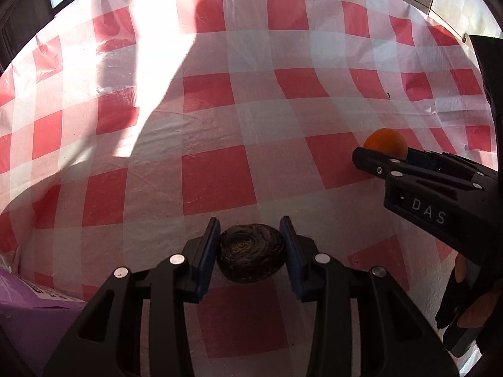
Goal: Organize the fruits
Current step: 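Carry the dark fruit and orange over the box and lower them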
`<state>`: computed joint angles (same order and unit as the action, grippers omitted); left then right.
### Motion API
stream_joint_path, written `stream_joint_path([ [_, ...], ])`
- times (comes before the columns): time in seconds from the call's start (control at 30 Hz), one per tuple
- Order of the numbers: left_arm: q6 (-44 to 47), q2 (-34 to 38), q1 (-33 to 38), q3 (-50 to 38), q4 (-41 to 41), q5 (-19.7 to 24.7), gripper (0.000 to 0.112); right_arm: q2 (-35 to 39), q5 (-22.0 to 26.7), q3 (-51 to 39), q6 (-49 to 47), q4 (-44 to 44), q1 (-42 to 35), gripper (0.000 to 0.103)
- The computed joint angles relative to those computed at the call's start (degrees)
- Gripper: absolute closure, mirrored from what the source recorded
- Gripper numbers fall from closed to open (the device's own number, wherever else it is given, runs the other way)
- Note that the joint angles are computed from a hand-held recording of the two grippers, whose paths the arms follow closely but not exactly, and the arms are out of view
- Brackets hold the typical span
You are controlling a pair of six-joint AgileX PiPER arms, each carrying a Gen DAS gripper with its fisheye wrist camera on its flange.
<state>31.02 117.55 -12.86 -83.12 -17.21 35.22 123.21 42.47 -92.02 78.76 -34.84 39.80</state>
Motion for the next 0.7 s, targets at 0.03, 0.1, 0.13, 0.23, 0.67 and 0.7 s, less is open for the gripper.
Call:
stream_joint_path([
  [0.03, 1.3, -0.82, 0.2, 1.22, -0.86, 0.22, 0.073, -1.53, 0.4, 1.9, 0.42, 0.01, 0.4, 0.059],
  [0.1, 1.93, -5.28, -1.31, 6.77, -1.82, 0.27, 0.073, -3.22, 1.62, 4.55, 2.03, -0.22, 2.3, 0.059],
  [0.13, 3.76, -6.12, -0.87, 8.13, -2.65, 0.46, 0.073, -3.97, 2.46, 5.8, 3.34, -0.7, 3.61, 0.059],
  [0.23, 7.84, -9.54, 0.47, 12.33, -4.67, 1.68, 0.073, -6.72, 4.85, 9.53, 6.87, -0.89, 6.98, 0.059],
  [0.67, 27.7, -24.31, 8.71, 22.41, -15.12, 13.44, 0.073, -7.76, 20.16, 2.65, 18.29, -0.74, 20.54, 0.059],
  [0.7, 29.15, -25.09, 9.6, 22.65, -15.9, 14.56, 0.073, -7.41, 21.45, 1.62, 19.06, -0.63, 21.39, 0.059],
])
